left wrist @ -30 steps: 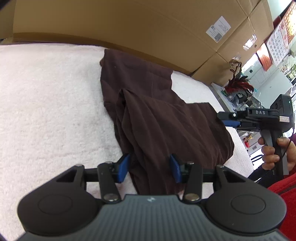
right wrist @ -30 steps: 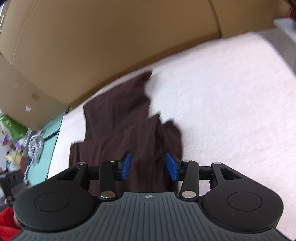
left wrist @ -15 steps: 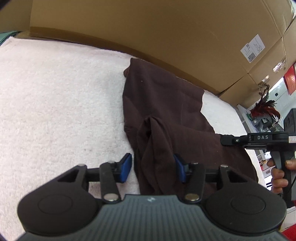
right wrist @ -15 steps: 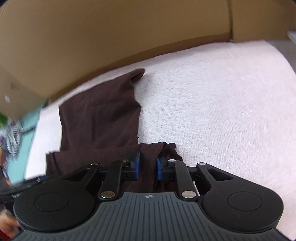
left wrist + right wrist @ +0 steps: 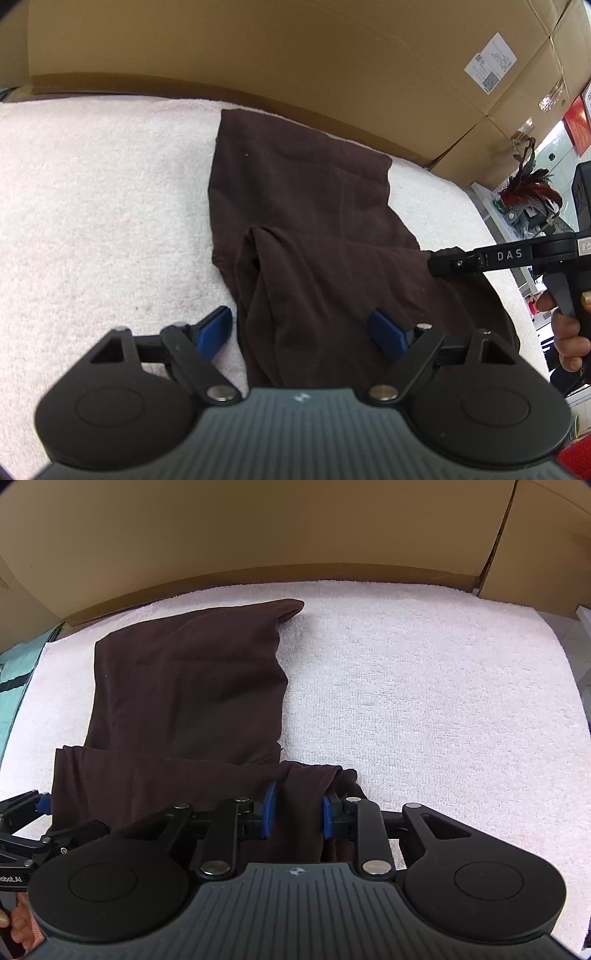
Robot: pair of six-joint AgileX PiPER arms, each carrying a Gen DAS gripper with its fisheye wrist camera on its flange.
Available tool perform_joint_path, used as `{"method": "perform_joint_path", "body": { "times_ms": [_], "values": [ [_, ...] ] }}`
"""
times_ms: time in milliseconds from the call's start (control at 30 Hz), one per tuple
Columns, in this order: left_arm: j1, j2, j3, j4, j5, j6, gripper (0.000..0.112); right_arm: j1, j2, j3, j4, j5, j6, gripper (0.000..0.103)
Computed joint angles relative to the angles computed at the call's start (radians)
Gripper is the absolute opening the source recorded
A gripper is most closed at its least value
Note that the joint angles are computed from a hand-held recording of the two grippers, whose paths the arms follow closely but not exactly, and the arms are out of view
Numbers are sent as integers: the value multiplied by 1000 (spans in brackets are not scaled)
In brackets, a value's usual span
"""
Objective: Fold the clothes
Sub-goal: 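Open both grippers and release the brown hoodie edge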
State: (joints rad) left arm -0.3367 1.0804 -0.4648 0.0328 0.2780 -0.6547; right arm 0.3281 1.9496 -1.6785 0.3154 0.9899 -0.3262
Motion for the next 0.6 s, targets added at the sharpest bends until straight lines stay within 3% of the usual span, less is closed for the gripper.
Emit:
{"method": "perform_joint_path", "body": {
  "times_ms": [300, 467, 600],
  "values": [
    [-30, 21, -24, 24, 24, -25, 99, 6, 1, -2, -10, -6, 6, 27],
    [-39, 22, -37, 78, 50, -82, 98, -16, 2, 5, 29, -9, -30, 27],
    [-33, -54, -24, 240, 128, -260, 95, -77, 6, -4, 111, 22, -37, 28]
  ]
}}
